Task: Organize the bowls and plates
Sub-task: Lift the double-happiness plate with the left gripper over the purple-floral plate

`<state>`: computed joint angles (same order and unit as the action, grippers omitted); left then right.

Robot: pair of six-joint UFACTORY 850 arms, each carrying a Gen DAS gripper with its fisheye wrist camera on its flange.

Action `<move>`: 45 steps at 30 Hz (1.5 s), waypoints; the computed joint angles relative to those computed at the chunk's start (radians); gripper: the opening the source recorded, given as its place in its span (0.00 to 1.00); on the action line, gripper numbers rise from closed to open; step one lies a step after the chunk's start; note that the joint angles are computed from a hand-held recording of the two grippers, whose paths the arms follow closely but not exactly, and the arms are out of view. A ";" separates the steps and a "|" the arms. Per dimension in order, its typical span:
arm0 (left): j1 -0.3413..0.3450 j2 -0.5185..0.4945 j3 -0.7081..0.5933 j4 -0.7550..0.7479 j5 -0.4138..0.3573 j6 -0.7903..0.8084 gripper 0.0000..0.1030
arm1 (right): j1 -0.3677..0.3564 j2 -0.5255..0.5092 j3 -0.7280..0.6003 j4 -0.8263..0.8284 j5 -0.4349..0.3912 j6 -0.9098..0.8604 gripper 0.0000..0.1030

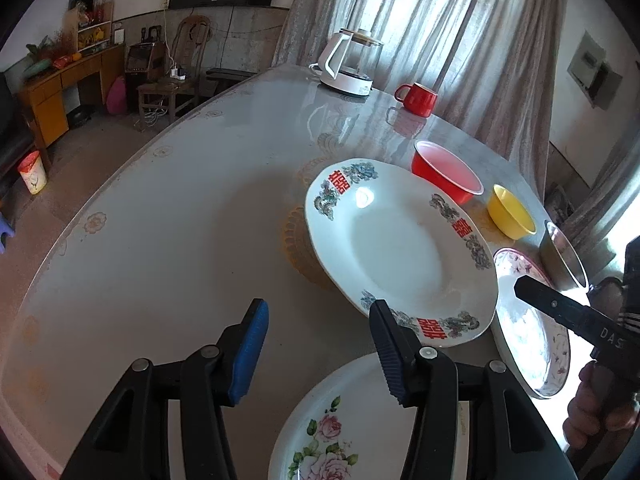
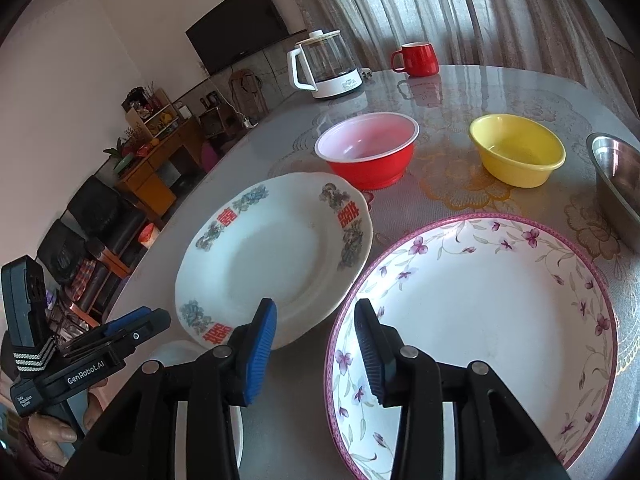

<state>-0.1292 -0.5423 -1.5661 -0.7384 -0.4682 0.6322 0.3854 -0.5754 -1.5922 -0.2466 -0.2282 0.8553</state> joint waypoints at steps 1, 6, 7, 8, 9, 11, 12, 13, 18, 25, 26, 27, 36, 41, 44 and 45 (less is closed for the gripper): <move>0.007 -0.010 -0.014 -0.010 -0.019 0.001 0.51 | -0.006 -0.004 -0.006 0.036 0.005 -0.032 0.41; 0.027 -0.043 -0.064 -0.040 -0.044 0.026 0.52 | -0.032 -0.039 -0.058 0.135 0.001 -0.122 0.46; 0.031 -0.055 -0.081 -0.042 -0.058 0.025 0.52 | -0.037 -0.048 -0.072 0.168 -0.002 -0.157 0.46; 0.036 -0.067 -0.100 -0.040 -0.072 0.020 0.53 | -0.042 -0.060 -0.089 0.198 -0.006 -0.191 0.46; 0.037 -0.081 -0.119 -0.024 -0.083 0.007 0.56 | -0.045 -0.072 -0.108 0.208 -0.014 -0.208 0.46; 0.039 -0.109 -0.159 0.010 -0.104 -0.029 0.57 | -0.053 -0.103 -0.156 0.212 -0.044 -0.224 0.46; 0.042 -0.122 -0.178 0.007 -0.122 -0.030 0.57 | -0.058 -0.119 -0.179 0.234 -0.058 -0.250 0.46; 0.044 -0.135 -0.197 0.009 -0.139 -0.037 0.57 | -0.062 -0.133 -0.199 0.250 -0.069 -0.270 0.46; 0.052 -0.197 -0.284 -0.046 -0.237 -0.001 0.55 | -0.081 -0.225 -0.337 0.290 -0.164 -0.334 0.46; 0.033 -0.285 -0.415 -0.012 -0.324 0.000 0.49 | -0.097 -0.328 -0.491 0.457 -0.267 -0.494 0.51; 0.032 -0.301 -0.438 -0.004 -0.341 0.000 0.45 | -0.097 -0.331 -0.495 0.469 -0.268 -0.503 0.54; 0.029 -0.317 -0.461 0.011 -0.359 -0.012 0.38 | -0.096 -0.332 -0.495 0.464 -0.266 -0.494 0.55; 0.023 -0.358 -0.525 0.026 -0.419 -0.022 0.24 | -0.088 -0.375 -0.559 0.436 -0.329 -0.546 0.55; 0.034 -0.366 -0.535 0.005 -0.441 -0.023 0.24 | -0.094 -0.370 -0.560 0.524 -0.348 -0.617 0.55; 0.027 -0.351 -0.508 0.007 -0.394 -0.007 0.25 | -0.089 -0.375 -0.562 0.501 -0.335 -0.619 0.57; 0.025 -0.351 -0.510 0.012 -0.396 -0.016 0.27 | -0.085 -0.390 -0.587 0.473 -0.346 -0.607 0.59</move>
<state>-0.1039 -0.8937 -2.0762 -0.7268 -0.8639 0.6162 0.3004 -0.9658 -2.1787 0.2261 -0.5739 0.2481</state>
